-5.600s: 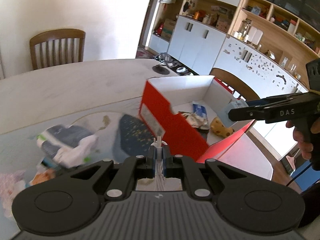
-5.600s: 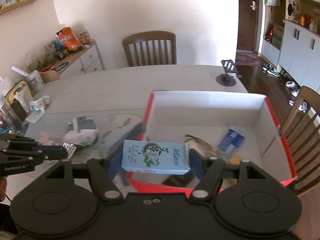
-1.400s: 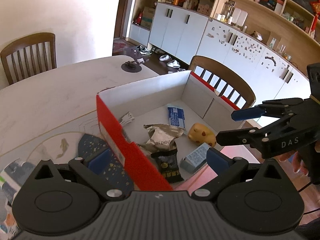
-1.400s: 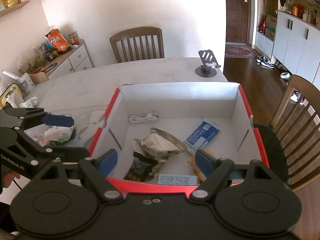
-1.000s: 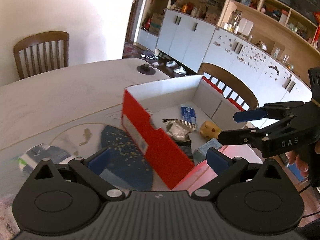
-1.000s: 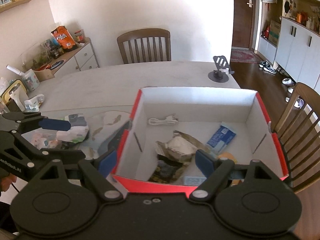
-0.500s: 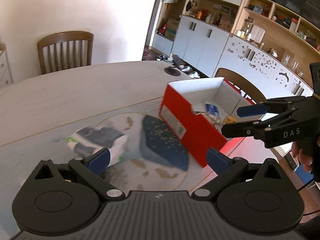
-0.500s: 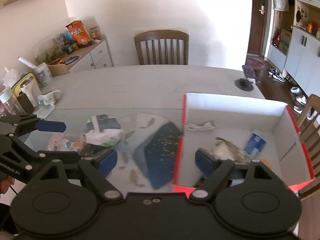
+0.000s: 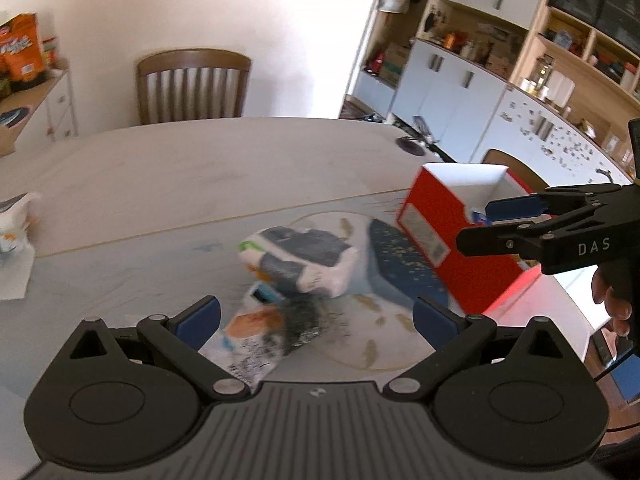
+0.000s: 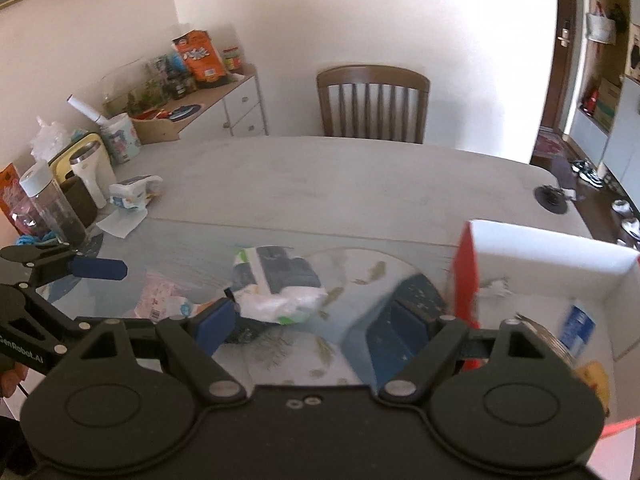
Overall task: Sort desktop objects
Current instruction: 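Withdraw both open tools from the box back over the table, then grasp the white-and-grey printed bag with the right tool while the left tool grasps the pink packet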
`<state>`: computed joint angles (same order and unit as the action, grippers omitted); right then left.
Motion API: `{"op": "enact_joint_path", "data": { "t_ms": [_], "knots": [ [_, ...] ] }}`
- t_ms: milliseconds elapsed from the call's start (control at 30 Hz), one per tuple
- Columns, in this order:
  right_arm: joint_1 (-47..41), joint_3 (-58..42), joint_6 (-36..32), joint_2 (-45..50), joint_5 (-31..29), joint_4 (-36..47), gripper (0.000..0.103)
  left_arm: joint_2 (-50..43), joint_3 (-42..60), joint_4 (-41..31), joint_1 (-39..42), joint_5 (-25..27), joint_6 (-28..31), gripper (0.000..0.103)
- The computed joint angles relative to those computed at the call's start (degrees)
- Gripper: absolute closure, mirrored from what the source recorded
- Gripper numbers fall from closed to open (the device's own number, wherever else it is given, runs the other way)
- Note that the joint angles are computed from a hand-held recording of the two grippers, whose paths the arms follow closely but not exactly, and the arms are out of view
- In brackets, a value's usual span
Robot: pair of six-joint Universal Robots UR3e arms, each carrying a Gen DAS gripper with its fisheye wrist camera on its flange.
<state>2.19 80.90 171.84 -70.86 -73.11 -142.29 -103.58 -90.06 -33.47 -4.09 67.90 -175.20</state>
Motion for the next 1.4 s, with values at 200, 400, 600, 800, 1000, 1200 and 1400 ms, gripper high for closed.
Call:
{"op": "enact_joint_path", "data": {
  "t_ms": [200,400,600,800,1000,1200,1400],
  "knots": [
    [1.69,-7.69,-0.16,6.03,-0.09,2.57,0.018,-0.54,-1.75,1.01,2.41,1.51,-0.53,0.000],
    [2.58,-15.00,-0.52,11.66,0.51,5.46,0.018,-2.64,-1.16,0.47,4.14,2.74,-1.39,0.000],
    [3.28,-23.46,-1.18,17.53,1.00,9.49,0.018,-6.43,1.89,-1.98,5.42,5.83,-2.31,0.000],
    [3.99,-32.77,-1.01,23.74,1.14,13.72,0.018,-10.59,5.98,-5.60,6.51,7.05,-6.07,0.001],
    [4.89,-42.95,-0.41,30.33,1.46,18.39,0.018,-14.12,10.26,-8.07,6.77,6.66,-6.22,0.001],
    [4.97,-52.62,1.01,37.09,0.89,22.87,0.018,-16.79,12.64,-9.59,6.76,6.35,-5.97,0.001],
    [5.43,-65.44,1.46,45.21,-0.70,29.33,0.018,-18.38,14.76,-10.93,6.57,6.13,-6.11,0.001]
  ]
}}
